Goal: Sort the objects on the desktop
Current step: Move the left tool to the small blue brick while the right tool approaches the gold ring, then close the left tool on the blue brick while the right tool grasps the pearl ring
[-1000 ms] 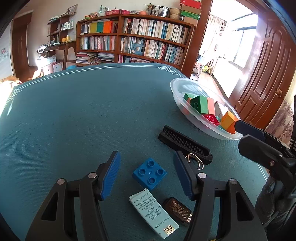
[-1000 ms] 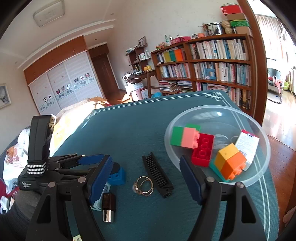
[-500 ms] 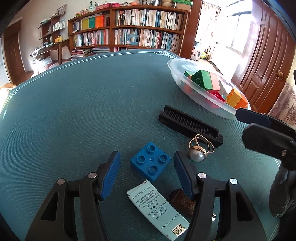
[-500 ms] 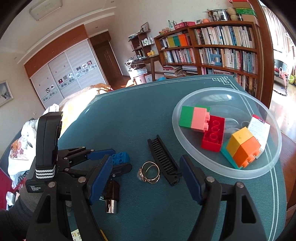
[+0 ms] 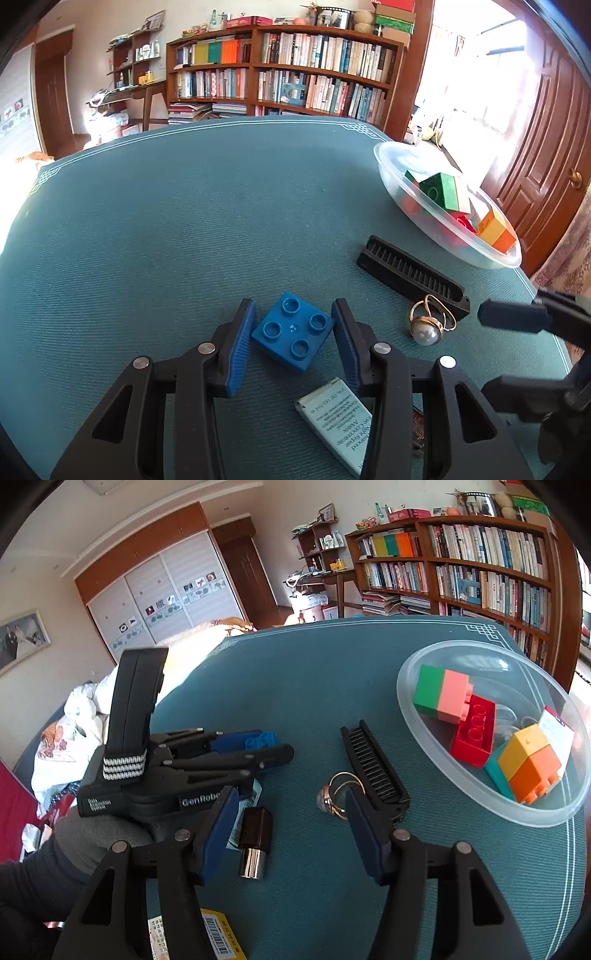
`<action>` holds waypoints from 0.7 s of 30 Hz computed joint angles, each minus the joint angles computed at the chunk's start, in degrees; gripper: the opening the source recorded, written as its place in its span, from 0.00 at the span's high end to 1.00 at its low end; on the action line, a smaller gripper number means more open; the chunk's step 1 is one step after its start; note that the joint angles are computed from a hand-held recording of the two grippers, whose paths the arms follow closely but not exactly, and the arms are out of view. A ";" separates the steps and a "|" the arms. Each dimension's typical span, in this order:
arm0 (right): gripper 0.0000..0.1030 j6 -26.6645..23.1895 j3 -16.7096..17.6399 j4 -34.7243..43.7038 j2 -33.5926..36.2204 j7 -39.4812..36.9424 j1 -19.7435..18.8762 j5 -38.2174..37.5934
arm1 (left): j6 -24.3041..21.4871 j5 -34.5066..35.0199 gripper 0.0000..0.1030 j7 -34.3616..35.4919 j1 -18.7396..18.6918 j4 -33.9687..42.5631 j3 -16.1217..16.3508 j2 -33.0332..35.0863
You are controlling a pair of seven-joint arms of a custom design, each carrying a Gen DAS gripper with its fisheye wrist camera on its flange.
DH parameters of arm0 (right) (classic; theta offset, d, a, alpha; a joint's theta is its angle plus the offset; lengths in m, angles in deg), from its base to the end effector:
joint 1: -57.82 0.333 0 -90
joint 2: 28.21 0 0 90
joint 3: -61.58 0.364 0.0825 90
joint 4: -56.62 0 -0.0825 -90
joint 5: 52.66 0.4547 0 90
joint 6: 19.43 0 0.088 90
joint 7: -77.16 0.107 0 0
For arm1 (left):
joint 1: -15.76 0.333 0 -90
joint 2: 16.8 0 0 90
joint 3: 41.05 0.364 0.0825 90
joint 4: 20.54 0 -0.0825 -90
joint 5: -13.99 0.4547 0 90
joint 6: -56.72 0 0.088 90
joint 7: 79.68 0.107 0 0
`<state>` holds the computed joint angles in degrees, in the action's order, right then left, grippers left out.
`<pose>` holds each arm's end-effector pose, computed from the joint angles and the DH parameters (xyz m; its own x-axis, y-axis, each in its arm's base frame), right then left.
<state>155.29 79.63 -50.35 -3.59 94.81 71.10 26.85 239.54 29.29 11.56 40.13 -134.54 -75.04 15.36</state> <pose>0.6600 0.2897 0.3275 0.4642 -0.8408 -0.2786 -0.6857 -0.1420 -0.7139 0.7164 -0.1039 0.2979 -0.3115 -0.9432 0.1154 -0.7082 0.1495 -0.6900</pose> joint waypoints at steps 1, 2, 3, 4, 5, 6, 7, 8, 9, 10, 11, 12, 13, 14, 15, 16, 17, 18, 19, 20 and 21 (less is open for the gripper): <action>0.42 0.39 -1.76 -0.42 0.13 4.24 1.91 -4.34 | 0.47 -0.20 0.56 -0.37 -0.17 -0.11 0.37 -0.22; 0.46 0.58 -3.35 -0.90 0.29 8.70 3.52 -8.79 | 0.77 -0.22 0.56 -0.72 -0.27 -0.11 0.62 -0.37; 0.51 0.53 -5.22 -1.35 0.42 13.25 5.29 -13.19 | 1.16 -0.14 0.56 -1.13 -0.59 -0.22 1.03 -0.54; 0.53 0.51 -7.11 -1.75 0.54 17.29 7.01 -17.09 | 1.36 0.10 0.56 -1.47 -0.85 -0.18 1.38 -0.64; 0.55 0.74 -9.10 -2.15 0.63 21.09 8.80 -20.67 | 1.61 0.37 0.56 -1.83 -1.20 -0.27 1.81 -0.82; 0.55 0.99 -11.30 -2.45 0.77 24.92 10.75 -24.13 | 1.74 0.70 0.56 -2.16 -1.49 -0.32 2.15 -0.96; 0.56 1.21 -13.42 -2.68 0.97 28.35 12.57 -27.12 | 1.67 1.06 0.56 -2.39 -1.64 -0.14 2.31 -0.93; 0.56 1.34 -15.70 -2.87 1.15 31.74 14.50 -29.93 | 1.57 1.38 0.56 -2.54 -1.72 0.03 2.36 -0.85; 0.56 1.34 -17.83 -2.98 1.32 34.79 16.17 -32.35 | 1.61 1.65 0.56 -2.67 -1.83 -0.01 2.46 -0.88; 0.56 1.21 -19.82 -3.01 1.51 37.76 17.73 -34.46 | 1.46 1.87 0.56 -2.82 -2.08 0.20 2.64 -0.83; 0.56 1.02 -21.18 -3.08 1.63 40.16 18.70 -36.01 | 1.41 2.06 0.56 -2.87 -2.15 0.28 2.68 -0.79; 0.56 0.86 -22.40 -3.04 1.82 42.47 19.50 -37.37 | 1.34 2.22 0.56 -2.88 -2.12 0.31 2.62 -0.76; 0.56 0.89 -23.24 -3.00 2.02 44.36 19.95 -38.48 | 1.29 2.33 0.56 -2.90 -2.19 0.37 2.65 -0.72; 0.56 0.96 -23.30 -2.88 2.11 45.45 19.75 -39.23 | 1.29 2.40 0.56 -2.94 -2.28 0.36 2.71 -0.72; 0.56 1.22 -23.13 -2.89 2.12 46.35 19.53 -39.91 | 1.25 2.46 0.56 -2.96 -2.30 0.38 2.72 -0.71; 0.56 1.37 -23.49 -2.68 2.37 47.60 19.78 -40.93 | 1.23 2.51 0.56 -2.95 -2.30 0.39 2.72 -0.68; 0.56 1.50 -24.42 -2.53 2.65 49.11 20.62 -42.38 | 1.25 2.56 0.56 -2.95 -2.34 0.36 2.77 -0.66; 0.56 1.66 -26.14 -2.40 3.03 51.01 22.21 -44.30 | 1.21 2.60 0.56 -2.94 -2.30 0.34 2.76 -0.65; 0.56 1.61 -28.15 -2.06 3.55 52.94 23.99 -46.33 | 1.10 2.61 0.56 -2.94 -2.33 0.44 2.78 -0.60; 0.56 1.33 -30.39 -1.60 4.13 55.12 26.03 -48.33 | 1.00 2.59 0.56 -2.92 -2.33 0.51 2.76 -0.55; 0.56 1.05 -32.14 -1.11 4.69 56.97 27.58 -50.03 | 0.91 2.54 0.56 -2.88 -2.29 0.55 2.72 -0.51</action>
